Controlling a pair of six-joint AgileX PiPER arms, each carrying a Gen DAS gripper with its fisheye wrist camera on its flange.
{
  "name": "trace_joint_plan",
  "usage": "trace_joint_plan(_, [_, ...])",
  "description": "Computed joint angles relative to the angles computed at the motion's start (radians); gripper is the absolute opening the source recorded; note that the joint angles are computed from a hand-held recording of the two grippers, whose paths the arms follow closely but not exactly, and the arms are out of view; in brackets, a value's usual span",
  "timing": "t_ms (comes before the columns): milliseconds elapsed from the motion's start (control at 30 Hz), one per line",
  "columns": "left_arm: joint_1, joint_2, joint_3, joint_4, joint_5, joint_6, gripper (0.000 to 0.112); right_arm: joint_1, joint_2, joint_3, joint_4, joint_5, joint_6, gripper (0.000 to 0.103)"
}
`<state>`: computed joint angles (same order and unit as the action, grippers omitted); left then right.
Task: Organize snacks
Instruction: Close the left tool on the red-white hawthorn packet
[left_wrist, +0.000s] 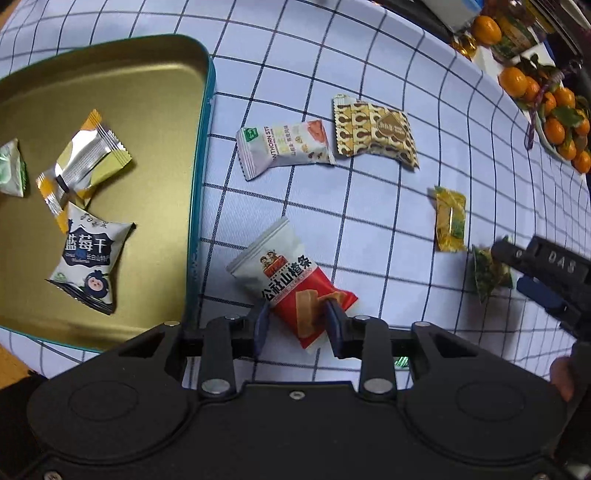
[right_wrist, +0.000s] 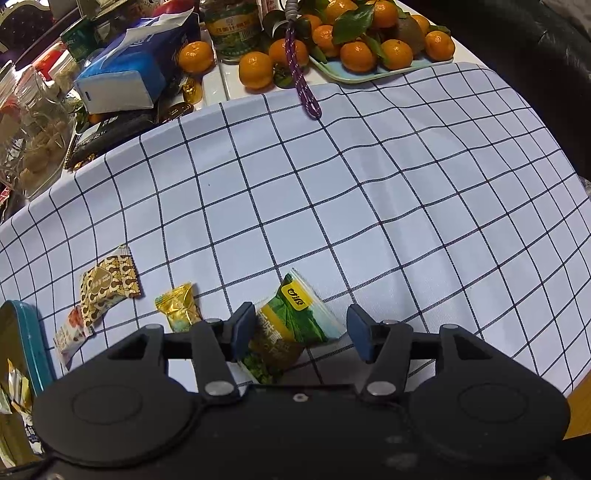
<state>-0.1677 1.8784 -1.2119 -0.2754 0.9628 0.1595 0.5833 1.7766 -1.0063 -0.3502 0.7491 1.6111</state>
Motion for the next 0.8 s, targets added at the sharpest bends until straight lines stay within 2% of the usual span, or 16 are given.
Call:
trace_joint_plan(167, [0.018, 0.040, -0.058, -0.056, 0.011, 0.004, 0.043, 0.003, -0.004, 0.005, -0.005, -0.004, 0.009, 0.057])
trace_joint_plan(500, [-0.100, 0.066, -0.119, 0.004, -0.042, -0.070, 0.043, -0.015, -0.048, 0.047, -0.008, -0.014, 0.035, 0.057])
trace_joint_plan(800, [-0.112, 0.094, -0.157, -0.027, -0.042, -0.114, 0.043, -0.039, -0.118, 0.113, -0.007, -0.056, 0.084, 0.057])
